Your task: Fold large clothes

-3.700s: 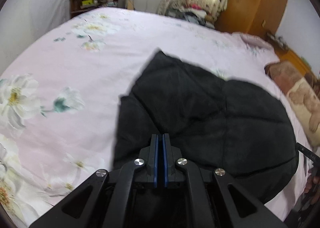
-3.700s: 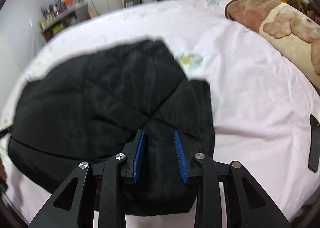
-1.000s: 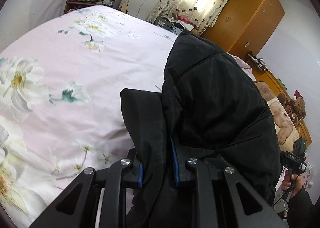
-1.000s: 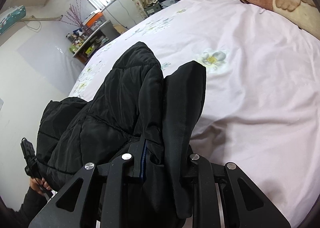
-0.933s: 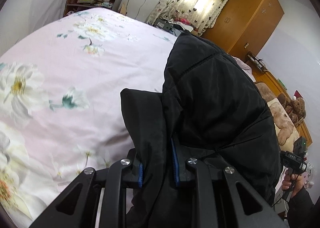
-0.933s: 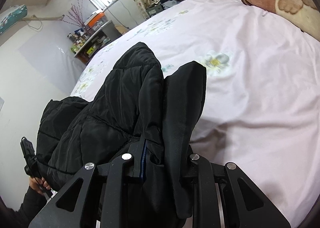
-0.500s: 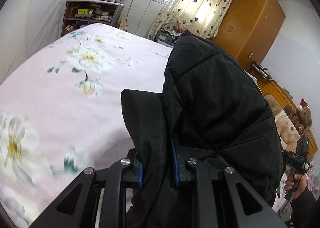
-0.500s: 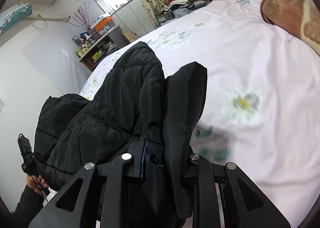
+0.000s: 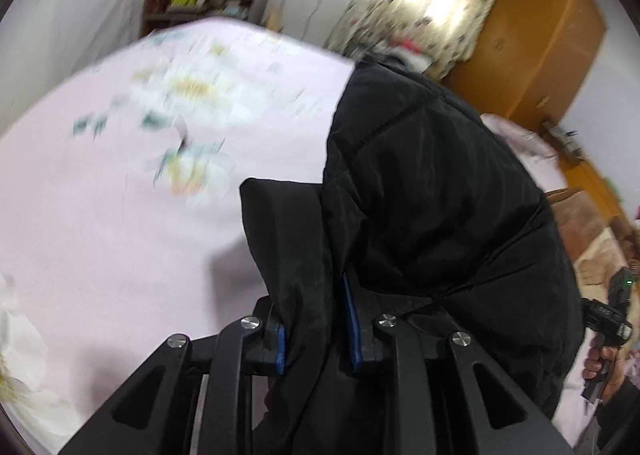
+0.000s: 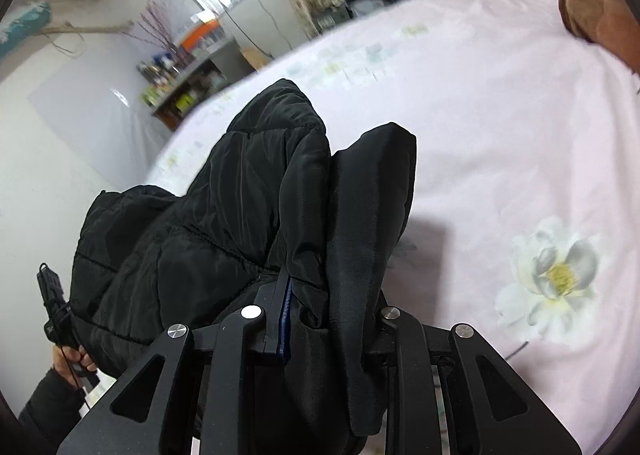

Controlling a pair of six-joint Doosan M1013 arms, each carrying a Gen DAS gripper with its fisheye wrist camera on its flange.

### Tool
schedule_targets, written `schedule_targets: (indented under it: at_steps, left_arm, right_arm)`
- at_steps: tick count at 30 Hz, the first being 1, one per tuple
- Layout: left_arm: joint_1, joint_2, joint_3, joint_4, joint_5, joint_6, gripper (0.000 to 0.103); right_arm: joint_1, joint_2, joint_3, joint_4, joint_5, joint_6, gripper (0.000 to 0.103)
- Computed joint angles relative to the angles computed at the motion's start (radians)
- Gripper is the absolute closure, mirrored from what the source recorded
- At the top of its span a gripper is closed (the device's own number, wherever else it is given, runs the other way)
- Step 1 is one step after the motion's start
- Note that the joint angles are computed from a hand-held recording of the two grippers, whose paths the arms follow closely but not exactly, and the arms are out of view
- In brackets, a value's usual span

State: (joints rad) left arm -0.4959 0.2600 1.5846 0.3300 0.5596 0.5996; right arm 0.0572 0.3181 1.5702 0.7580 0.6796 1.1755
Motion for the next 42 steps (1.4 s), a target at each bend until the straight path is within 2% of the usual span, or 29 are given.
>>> schedule_targets:
  at_steps: [4, 6, 9, 12, 15, 17, 19, 22, 23, 25, 29, 32, 36, 40, 42]
  left_arm:
    - [0.008, 0.000, 0.054, -0.010, -0.052, -0.061, 0.069]
    - [0.008, -0.009, 0.063, -0.002, -0.059, -0.080, 0.066]
    - [0.003, -0.035, 0.078, 0.022, -0.049, -0.126, 0.064]
    - [-0.016, -0.074, 0.102, 0.179, -0.016, -0.289, 0.068]
    - [-0.057, -0.117, 0.122, 0.349, 0.006, -0.412, 0.065]
    - [-0.076, -0.118, 0.104, 0.367, -0.007, -0.369, 0.065]
    - [-0.093, -0.086, 0.054, 0.326, 0.016, -0.250, 0.065]
    - [-0.093, -0.010, -0.030, 0.221, 0.078, -0.104, 0.065]
    - [-0.089, 0.020, -0.057, 0.186, 0.116, -0.078, 0.065]
    - [-0.083, 0.040, -0.064, 0.161, 0.131, -0.064, 0.065]
    - [-0.101, 0.038, -0.078, 0.194, 0.162, -0.091, 0.065]
    - [-0.123, 0.004, -0.053, 0.230, 0.160, -0.154, 0.065]
    - [-0.180, -0.052, -0.004, 0.293, 0.168, -0.259, 0.064]
    - [-0.251, -0.096, 0.033, 0.346, 0.210, -0.320, 0.043]
    - [-0.285, -0.115, 0.044, 0.363, 0.235, -0.336, 0.040]
  right_arm:
    - [-0.011, 0.032, 0.009, -0.016, 0.018, 0.048, 0.068]
    - [-0.016, 0.028, 0.019, -0.013, 0.012, 0.039, 0.058]
    - [-0.025, 0.001, 0.038, -0.013, -0.001, 0.043, 0.053]
    - [-0.022, -0.046, 0.066, -0.075, -0.050, 0.071, 0.051]
    - [0.004, -0.109, 0.105, -0.202, -0.159, 0.133, 0.051]
    - [0.018, -0.130, 0.115, -0.226, -0.189, 0.130, 0.051]
    - [0.042, -0.134, 0.107, -0.242, -0.177, 0.091, 0.051]
    - [0.086, -0.104, 0.070, -0.366, -0.122, 0.137, 0.051]
    - [0.096, -0.085, 0.054, -0.418, -0.097, 0.184, 0.051]
    - [0.111, -0.052, 0.029, -0.529, -0.053, 0.282, 0.051]
    - [0.116, -0.058, 0.032, -0.576, -0.053, 0.334, 0.051]
    - [0.125, -0.094, 0.055, -0.597, -0.076, 0.368, 0.051]
    - [0.157, -0.170, 0.116, -0.648, -0.123, 0.439, 0.051]
    - [0.191, -0.248, 0.188, -0.666, -0.154, 0.459, 0.051]
    - [0.215, -0.279, 0.214, -0.704, -0.164, 0.495, 0.051]
